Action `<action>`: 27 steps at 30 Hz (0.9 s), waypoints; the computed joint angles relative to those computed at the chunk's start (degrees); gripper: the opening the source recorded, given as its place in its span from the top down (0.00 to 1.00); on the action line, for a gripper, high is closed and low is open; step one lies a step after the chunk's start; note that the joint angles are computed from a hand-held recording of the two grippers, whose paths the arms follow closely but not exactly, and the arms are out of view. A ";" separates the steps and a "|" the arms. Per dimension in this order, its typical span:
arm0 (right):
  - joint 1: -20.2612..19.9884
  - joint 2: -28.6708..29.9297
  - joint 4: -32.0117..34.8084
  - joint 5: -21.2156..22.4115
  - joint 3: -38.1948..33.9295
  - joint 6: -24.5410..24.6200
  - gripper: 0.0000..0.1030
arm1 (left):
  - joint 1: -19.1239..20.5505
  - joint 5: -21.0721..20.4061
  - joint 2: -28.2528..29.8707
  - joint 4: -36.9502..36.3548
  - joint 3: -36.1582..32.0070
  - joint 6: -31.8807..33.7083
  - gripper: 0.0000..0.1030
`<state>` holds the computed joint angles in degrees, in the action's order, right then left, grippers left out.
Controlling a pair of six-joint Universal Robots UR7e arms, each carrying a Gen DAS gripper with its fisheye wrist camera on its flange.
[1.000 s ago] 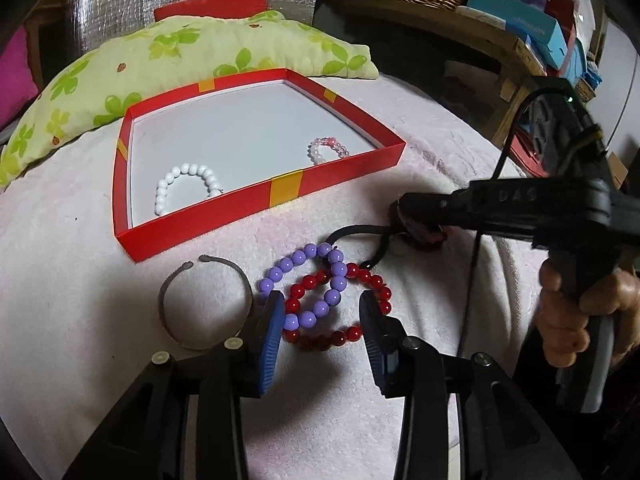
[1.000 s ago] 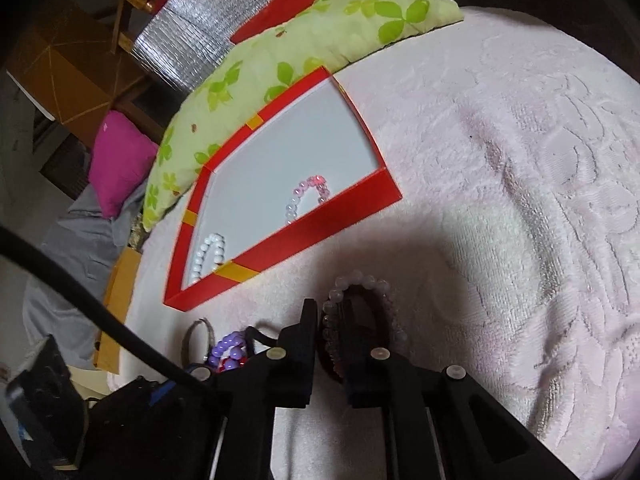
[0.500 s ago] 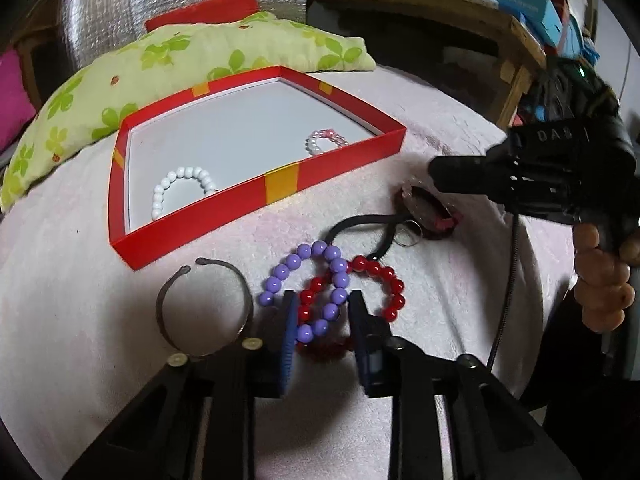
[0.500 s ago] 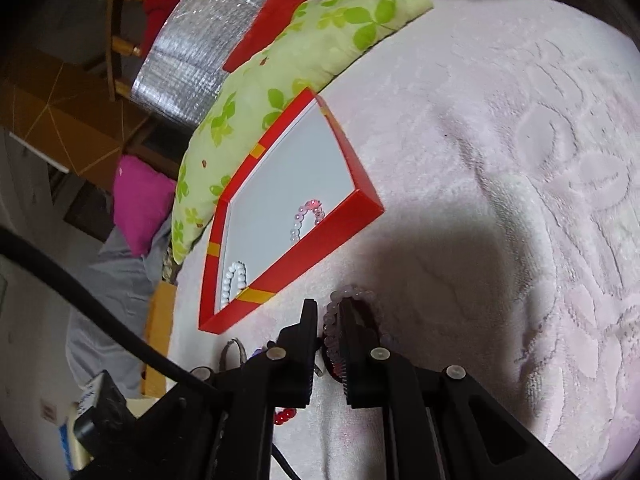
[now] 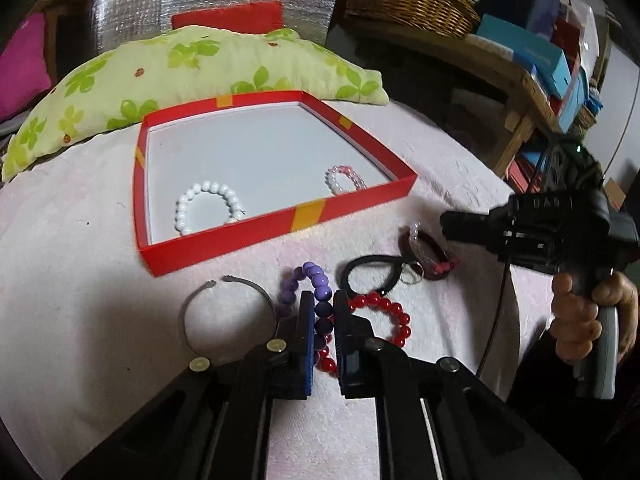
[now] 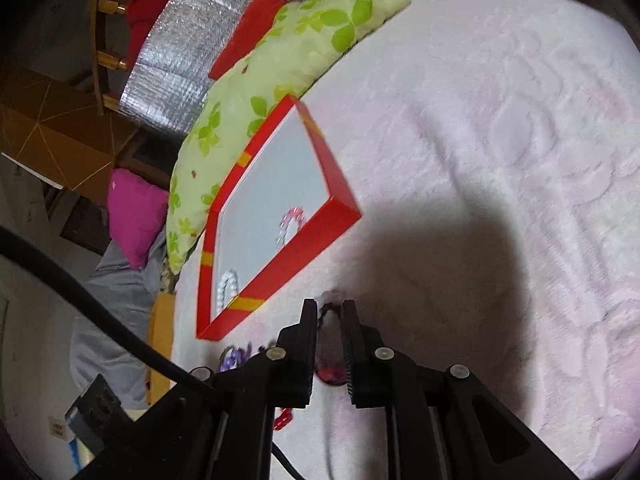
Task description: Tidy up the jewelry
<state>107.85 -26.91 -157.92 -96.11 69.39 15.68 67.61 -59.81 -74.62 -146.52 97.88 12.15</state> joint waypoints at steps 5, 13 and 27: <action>0.49 1.16 2.14 -0.47 -1.61 -0.07 0.56 | -0.07 -0.35 -0.18 -0.91 -0.05 0.35 0.91; 1.73 4.46 3.26 -4.60 -6.06 -2.95 0.56 | -0.11 -0.58 -0.41 -0.51 0.09 0.47 0.91; 1.26 2.73 1.22 -3.12 -3.92 -4.98 0.88 | 0.21 -1.06 -0.75 -1.50 -0.02 -0.77 0.91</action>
<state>109.11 -24.17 -156.69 -99.24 65.47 10.70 67.83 -60.88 -75.37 -148.03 97.87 11.39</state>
